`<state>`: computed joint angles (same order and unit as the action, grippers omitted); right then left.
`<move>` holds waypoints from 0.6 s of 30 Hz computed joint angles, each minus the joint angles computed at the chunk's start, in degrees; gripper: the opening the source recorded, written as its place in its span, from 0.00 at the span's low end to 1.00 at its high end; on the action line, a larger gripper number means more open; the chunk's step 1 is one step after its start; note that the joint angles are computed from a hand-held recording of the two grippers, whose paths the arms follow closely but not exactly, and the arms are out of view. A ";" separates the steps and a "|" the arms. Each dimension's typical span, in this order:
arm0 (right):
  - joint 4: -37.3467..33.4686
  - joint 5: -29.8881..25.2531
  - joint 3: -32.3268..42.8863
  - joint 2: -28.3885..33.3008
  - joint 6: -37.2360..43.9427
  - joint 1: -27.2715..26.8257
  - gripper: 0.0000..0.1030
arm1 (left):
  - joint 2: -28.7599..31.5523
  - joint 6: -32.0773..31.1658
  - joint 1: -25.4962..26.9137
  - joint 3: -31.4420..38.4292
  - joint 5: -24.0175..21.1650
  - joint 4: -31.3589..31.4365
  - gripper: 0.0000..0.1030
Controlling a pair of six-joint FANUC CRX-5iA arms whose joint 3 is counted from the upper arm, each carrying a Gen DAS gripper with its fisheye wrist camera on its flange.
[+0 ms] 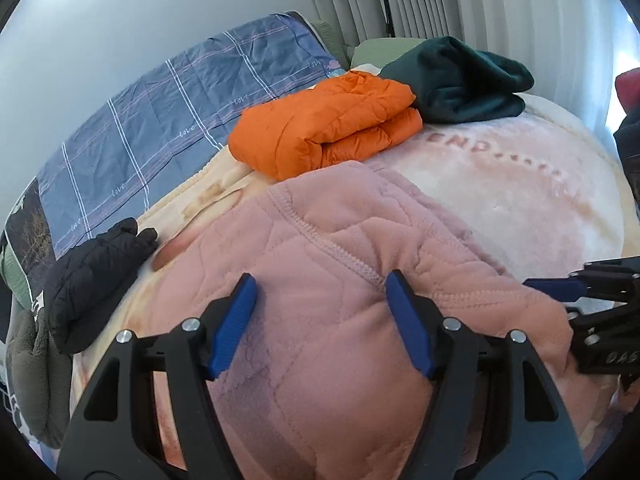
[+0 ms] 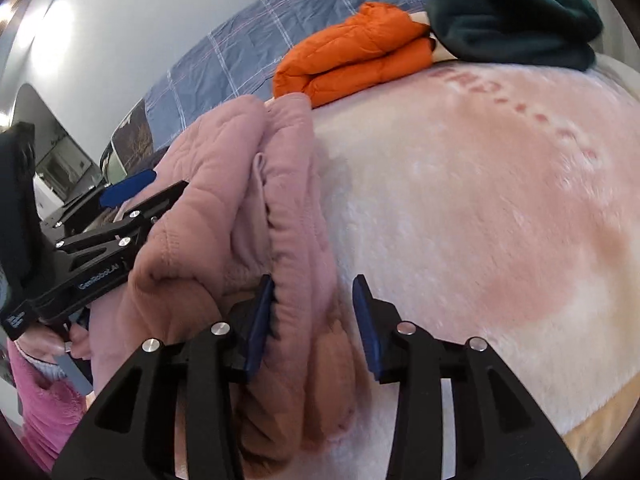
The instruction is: Fold large clothes
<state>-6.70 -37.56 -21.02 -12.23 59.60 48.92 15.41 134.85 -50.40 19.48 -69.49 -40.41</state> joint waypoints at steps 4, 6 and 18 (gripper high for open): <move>9.34 1.79 -3.81 -2.02 -7.19 3.44 0.42 | -0.32 0.46 -0.10 -0.52 0.27 -0.54 0.66; 12.36 2.21 -5.18 -2.88 -10.20 4.48 0.42 | -0.26 0.61 -0.37 -0.43 0.02 -1.10 0.66; 13.14 4.55 -7.78 -5.21 -10.23 4.06 0.42 | 0.17 0.70 -0.81 0.05 -0.52 -1.54 0.66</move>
<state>6.45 -33.01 -28.80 -17.45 49.37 52.98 15.58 135.56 -51.21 19.54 -70.01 -41.95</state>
